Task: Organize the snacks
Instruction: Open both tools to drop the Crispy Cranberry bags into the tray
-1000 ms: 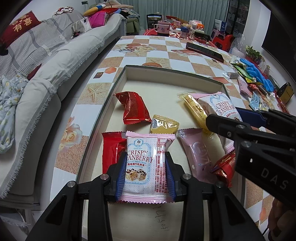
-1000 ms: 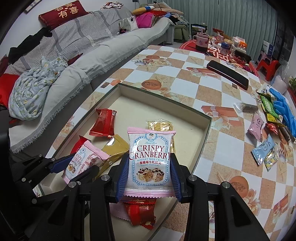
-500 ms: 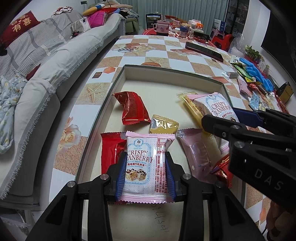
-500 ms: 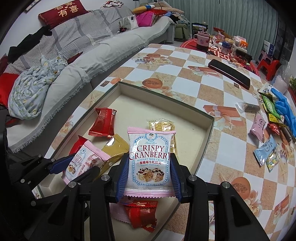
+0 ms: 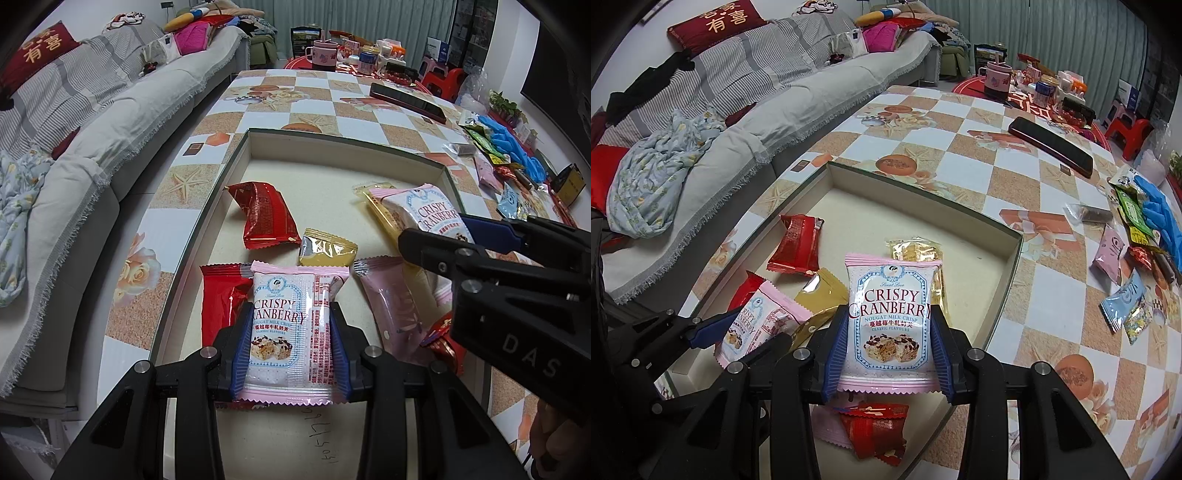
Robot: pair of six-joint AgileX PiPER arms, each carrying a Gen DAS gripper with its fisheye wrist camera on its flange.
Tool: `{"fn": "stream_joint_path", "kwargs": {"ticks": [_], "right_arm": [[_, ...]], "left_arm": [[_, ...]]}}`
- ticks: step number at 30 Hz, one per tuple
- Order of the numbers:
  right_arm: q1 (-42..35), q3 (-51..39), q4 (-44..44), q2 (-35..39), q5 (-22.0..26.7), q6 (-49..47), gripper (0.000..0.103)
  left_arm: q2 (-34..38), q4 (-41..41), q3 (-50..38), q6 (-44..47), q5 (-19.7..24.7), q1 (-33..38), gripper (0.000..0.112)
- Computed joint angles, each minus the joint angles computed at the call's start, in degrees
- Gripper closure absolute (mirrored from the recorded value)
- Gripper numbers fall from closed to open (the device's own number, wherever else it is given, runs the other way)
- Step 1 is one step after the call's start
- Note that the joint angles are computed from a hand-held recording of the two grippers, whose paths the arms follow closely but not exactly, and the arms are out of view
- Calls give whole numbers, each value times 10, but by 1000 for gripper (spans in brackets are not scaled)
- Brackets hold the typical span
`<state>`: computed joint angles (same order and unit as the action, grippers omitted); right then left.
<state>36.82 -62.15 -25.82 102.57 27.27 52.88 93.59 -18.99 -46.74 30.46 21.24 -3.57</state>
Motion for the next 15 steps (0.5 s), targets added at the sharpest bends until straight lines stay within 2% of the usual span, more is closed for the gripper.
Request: {"fn": "stream_joint_path", "kwargs": {"ticks": [6,7,9,11,12,13,15], "right_arm": [[3,-11,6,10,3,-5,60],[-1,-15,34,13,2,-35,59],[-12,-20,108,17,-5,-113,59],[-10,-17,108,15,-9,-113,48],[-7,-12,88,10,-12,-89,30],[-5,-5,69,2,-19,-65,24],[-6,4,67,-9,-26,-60,24]], "left_arm": [[1,0,-1,1,1,1,71],[2,0,-2,1,4,1,70],[5,-1,-3,6,9,1,60],[2,-12,6,19,3,1,45],[-2,-20,12,27,0,3,43],[-5,-33,16,43,0,6,40],[-10,-63,23,73,4,16,35]]}}
